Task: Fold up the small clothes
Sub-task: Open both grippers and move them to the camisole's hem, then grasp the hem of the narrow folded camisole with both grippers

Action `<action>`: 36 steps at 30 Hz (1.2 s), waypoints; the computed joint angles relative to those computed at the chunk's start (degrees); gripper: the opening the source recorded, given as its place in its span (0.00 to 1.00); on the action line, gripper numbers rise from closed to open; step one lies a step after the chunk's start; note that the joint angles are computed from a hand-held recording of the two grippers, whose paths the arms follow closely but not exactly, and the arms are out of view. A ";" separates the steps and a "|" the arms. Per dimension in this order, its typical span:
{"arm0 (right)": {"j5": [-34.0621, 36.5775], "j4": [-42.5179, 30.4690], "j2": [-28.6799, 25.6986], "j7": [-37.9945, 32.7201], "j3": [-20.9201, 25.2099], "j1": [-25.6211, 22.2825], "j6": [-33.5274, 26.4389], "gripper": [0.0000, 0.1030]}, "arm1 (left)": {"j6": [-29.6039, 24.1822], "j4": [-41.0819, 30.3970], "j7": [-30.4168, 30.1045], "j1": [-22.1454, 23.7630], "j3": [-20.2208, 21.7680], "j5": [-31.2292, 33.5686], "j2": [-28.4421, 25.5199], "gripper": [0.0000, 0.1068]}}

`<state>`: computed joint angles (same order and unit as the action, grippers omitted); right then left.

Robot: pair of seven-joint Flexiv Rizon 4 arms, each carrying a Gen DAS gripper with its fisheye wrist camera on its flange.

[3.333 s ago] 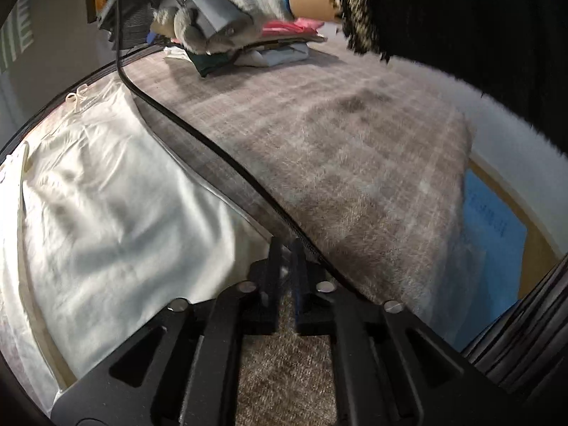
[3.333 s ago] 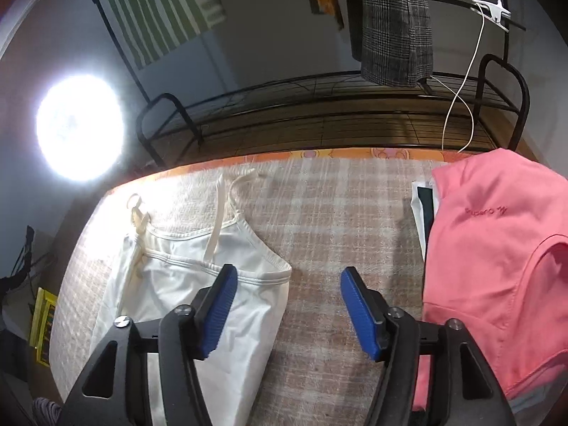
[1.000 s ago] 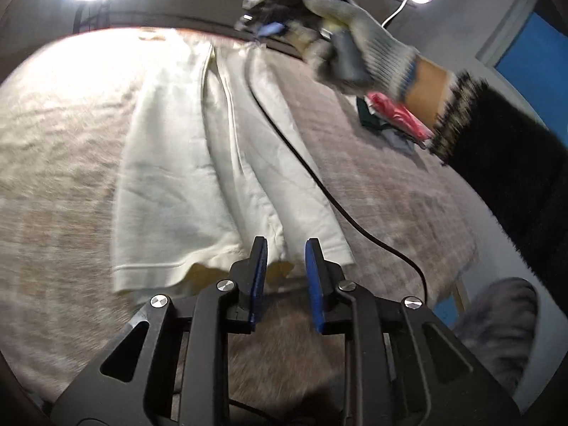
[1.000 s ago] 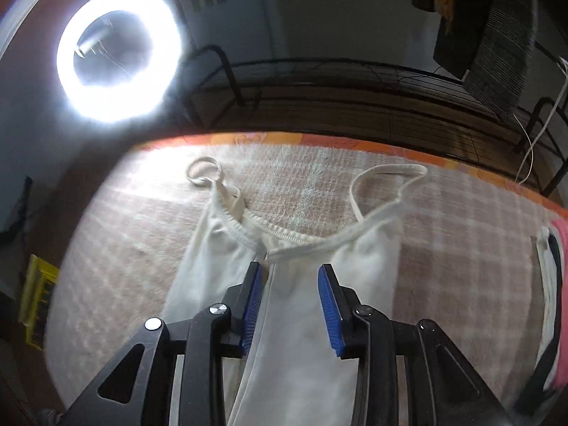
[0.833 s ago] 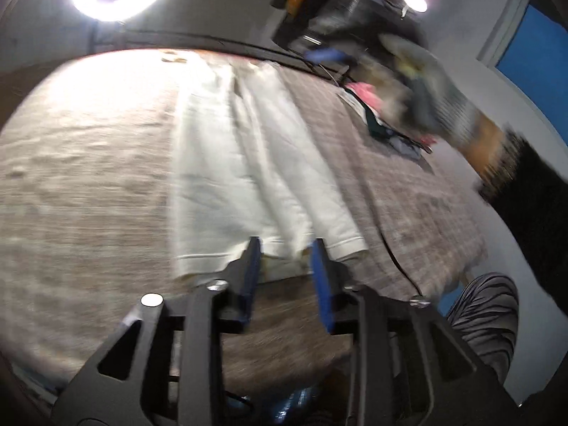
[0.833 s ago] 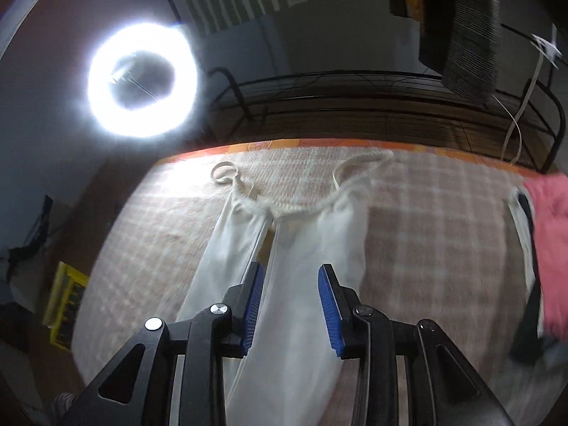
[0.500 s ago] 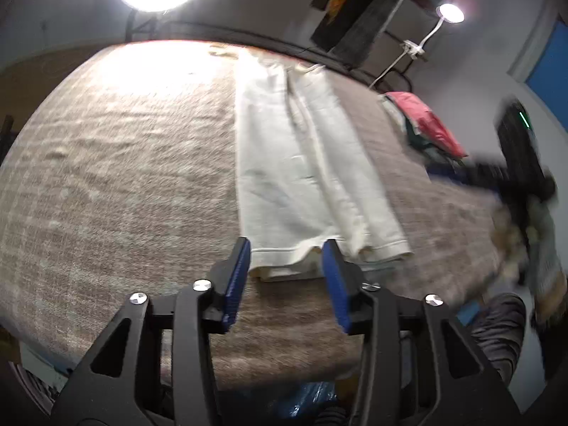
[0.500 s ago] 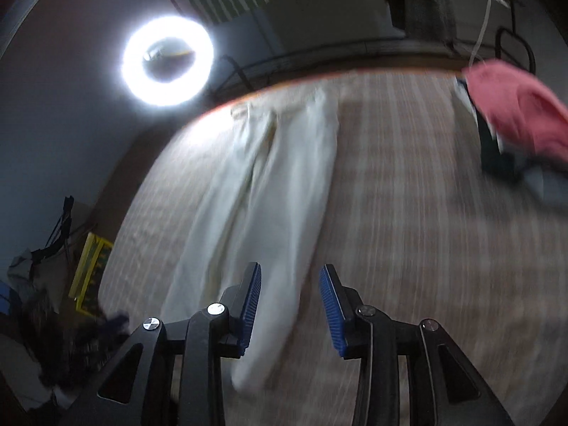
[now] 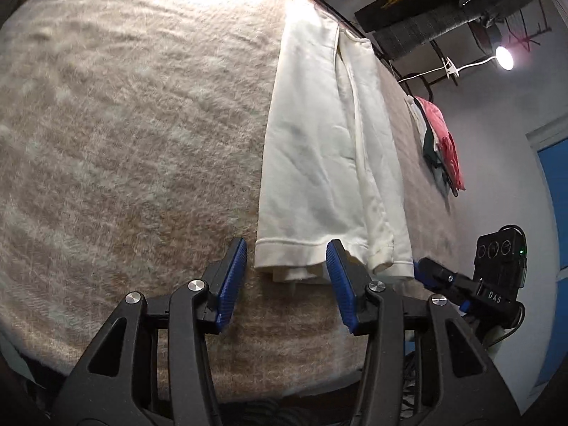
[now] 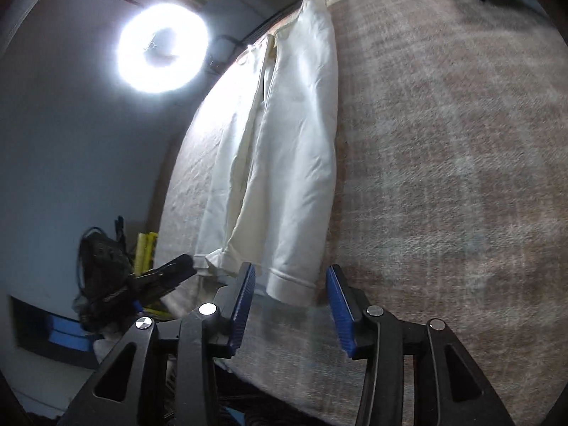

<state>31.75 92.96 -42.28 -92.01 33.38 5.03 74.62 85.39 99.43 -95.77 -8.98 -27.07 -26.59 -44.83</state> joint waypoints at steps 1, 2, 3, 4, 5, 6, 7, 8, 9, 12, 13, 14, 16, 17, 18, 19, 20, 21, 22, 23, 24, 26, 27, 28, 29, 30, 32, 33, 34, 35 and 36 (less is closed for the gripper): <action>-0.68 -0.02 0.01 0.19 -0.49 0.28 -1.02 0.42 | -1.74 -1.29 -0.58 -2.07 2.84 0.84 0.24 0.34; -2.16 0.21 0.44 1.49 -2.33 1.86 -1.84 0.37 | -3.36 -2.53 -1.00 -3.58 4.86 1.42 0.14 0.20; -3.11 0.31 0.58 1.75 -3.19 2.77 -1.84 0.35 | -4.55 -3.37 -0.95 -4.12 5.51 1.60 -0.14 0.07; -3.88 0.29 0.71 1.90 -3.59 3.28 -2.09 0.34 | -4.62 -3.57 -0.54 -3.79 4.90 1.23 -0.60 0.06; -4.28 0.21 0.77 2.06 -3.71 3.55 -2.24 0.27 | -3.91 -3.34 -0.38 -3.50 4.43 0.82 -0.70 0.04; -4.62 -0.35 0.43 1.84 -3.39 3.32 -3.22 0.14 | -3.90 -3.39 -0.32 -3.45 4.39 0.65 -0.74 0.03; -4.87 -0.86 0.07 1.86 -3.28 3.35 -4.26 0.07 | -3.80 -3.46 -0.36 -3.56 4.56 0.57 -0.73 0.03; -5.05 -0.88 0.12 2.25 -3.62 3.71 -4.69 0.03 | -3.39 -3.14 -0.63 -3.75 4.86 0.51 -0.36 0.03; -5.13 -0.66 0.31 2.38 -3.92 4.00 -4.57 0.02 | -2.83 -2.52 -0.48 -3.43 4.42 0.38 0.08 0.02; -3.54 0.67 1.76 0.64 -2.29 2.78 -2.52 0.02 | -0.36 0.16 0.62 -1.79 2.25 0.36 2.00 0.02; -2.66 1.05 2.17 -0.20 -1.39 2.07 -1.83 0.02 | 0.35 0.75 0.66 -1.94 2.34 0.69 2.76 0.02; -1.73 1.36 2.56 -1.42 -0.34 1.04 -1.35 0.02 | 1.35 1.51 0.41 -2.24 2.53 0.96 3.52 0.02; -0.33 2.08 3.37 -3.31 0.90 0.35 0.15 0.02 | 1.33 1.74 -0.51 -3.85 4.48 1.89 4.16 0.02; -0.16 2.43 3.49 -3.53 0.73 0.77 0.78 0.02 | 0.51 1.33 -1.12 -5.36 6.47 2.64 4.10 0.02; -0.69 2.83 3.54 -3.26 -0.09 1.49 0.76 0.02 | -0.52 0.91 -1.76 -6.28 7.62 2.96 3.84 0.02; -2.07 3.23 3.20 -1.43 -2.24 3.76 0.65 0.02 | -1.45 0.76 -2.40 -6.49 7.85 2.78 3.36 0.02; -2.78 3.22 2.73 -0.22 -3.06 4.52 0.09 0.02 | -1.74 0.97 -2.63 -6.05 7.17 2.39 2.82 0.02; -3.13 3.27 2.19 0.75 -3.45 4.83 -0.28 0.02 | -1.62 1.17 -2.74 -6.09 7.18 2.50 2.64 0.02; -2.49 3.17 1.31 0.35 -2.43 3.90 0.04 0.02 | -1.11 1.40 -2.76 -6.20 7.28 2.80 2.78 0.02; -1.71 3.03 0.77 -0.51 -1.09 2.77 0.79 0.02 | -1.43 1.19 -2.87 -6.58 7.85 3.21 2.92 0.02; -1.32 2.92 0.47 -0.84 -0.29 1.96 0.94 0.02 | -1.88 0.85 -2.99 -7.09 8.57 3.69 3.23 0.02; -0.97 3.01 0.47 -1.77 0.77 0.42 0.91 0.02 | -2.54 0.21 -3.03 -7.80 9.70 4.51 3.62 0.02; -0.95 2.90 0.44 -2.03 1.02 0.14 0.77 0.02 | -2.89 -0.25 -2.98 -8.27 10.37 5.03 3.89 0.02; -0.96 2.95 0.56 -2.66 1.30 -0.45 0.55 0.02 | -3.12 -0.99 -3.17 -8.85 11.03 5.38 3.71 0.02; -0.94 2.80 0.63 -2.98 1.40 -0.60 0.49 0.02 | -3.15 -1.34 -3.13 -9.09 11.42 5.73 3.92 0.02; -0.71 2.67 0.69 -3.74 1.85 -1.39 0.19 0.02 | -3.18 -1.67 -2.94 -9.02 11.42 5.91 4.06 0.02; -0.20 1.78 0.56 -4.50 2.20 -1.57 0.28 0.02 | -3.10 -2.21 -2.59 -8.90 11.40 6.16 4.28 0.02; -0.07 1.21 0.54 -4.89 2.25 -1.73 0.22 0.02 | -3.25 -2.82 -2.38 -8.93 11.54 6.33 4.33 0.02; 0.08 0.75 0.48 -4.90 2.11 -1.26 0.56 0.02 | -3.42 -3.58 -2.20 -8.97 11.65 6.43 4.22 0.02; 0.23 0.31 0.46 -5.24 2.20 -1.48 0.48 0.02 | -3.32 -3.86 -1.78 -8.62 11.36 6.40 4.25 0.02; 0.37 -0.16 0.48 -5.74 2.31 -1.91 0.24 0.02 | -3.45 -4.70 -1.44 -8.49 11.32 6.41 4.08 0.02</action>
